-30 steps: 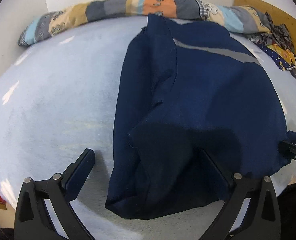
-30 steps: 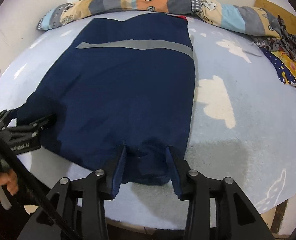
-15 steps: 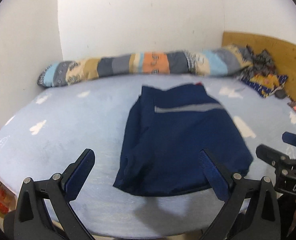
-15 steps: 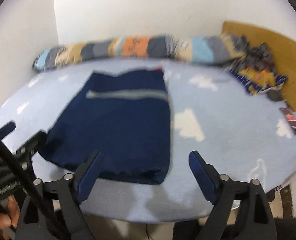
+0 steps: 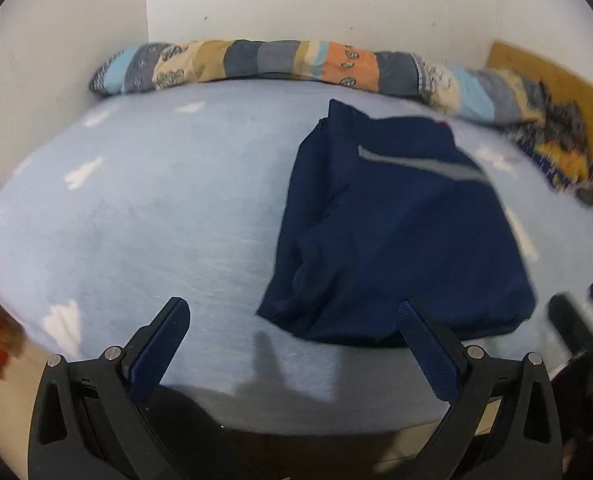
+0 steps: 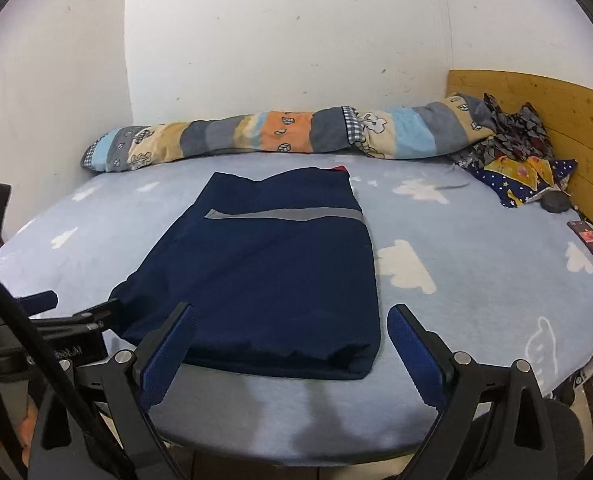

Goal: Fold large clothes

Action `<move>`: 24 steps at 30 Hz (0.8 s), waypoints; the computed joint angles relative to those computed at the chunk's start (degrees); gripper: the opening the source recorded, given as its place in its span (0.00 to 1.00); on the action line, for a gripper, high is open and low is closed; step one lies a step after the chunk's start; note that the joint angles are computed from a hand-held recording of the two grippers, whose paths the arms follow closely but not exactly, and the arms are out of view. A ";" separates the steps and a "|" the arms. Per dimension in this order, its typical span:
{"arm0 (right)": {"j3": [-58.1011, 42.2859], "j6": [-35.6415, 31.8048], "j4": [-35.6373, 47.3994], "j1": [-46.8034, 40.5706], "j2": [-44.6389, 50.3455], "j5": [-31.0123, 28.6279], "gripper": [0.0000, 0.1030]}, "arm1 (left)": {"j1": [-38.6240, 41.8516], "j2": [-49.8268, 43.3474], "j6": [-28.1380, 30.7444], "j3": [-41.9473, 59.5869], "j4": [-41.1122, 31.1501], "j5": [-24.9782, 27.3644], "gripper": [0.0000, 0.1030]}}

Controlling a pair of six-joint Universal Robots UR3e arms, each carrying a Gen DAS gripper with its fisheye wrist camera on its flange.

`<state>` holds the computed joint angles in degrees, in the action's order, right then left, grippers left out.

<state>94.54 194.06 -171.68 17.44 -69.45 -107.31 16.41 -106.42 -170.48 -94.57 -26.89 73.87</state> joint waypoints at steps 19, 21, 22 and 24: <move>-12.26 -5.39 -1.01 0.56 7.39 -7.07 0.98 | -6.09 -1.02 4.17 1.94 10.26 7.54 1.00; -12.35 -5.94 -1.72 1.63 7.78 -8.84 0.98 | -6.91 -1.50 4.25 2.43 9.96 9.23 1.00; -12.13 -6.21 -2.21 1.81 7.72 -9.02 0.98 | -6.87 -1.65 4.32 2.78 9.26 9.09 1.00; -11.48 -6.04 -2.62 1.78 7.35 -8.80 0.98 | -6.57 -1.81 4.47 3.55 7.22 8.20 1.00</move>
<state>83.07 188.01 -174.30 19.22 -62.10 -116.11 9.83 -108.23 -166.00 -91.02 -19.66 82.07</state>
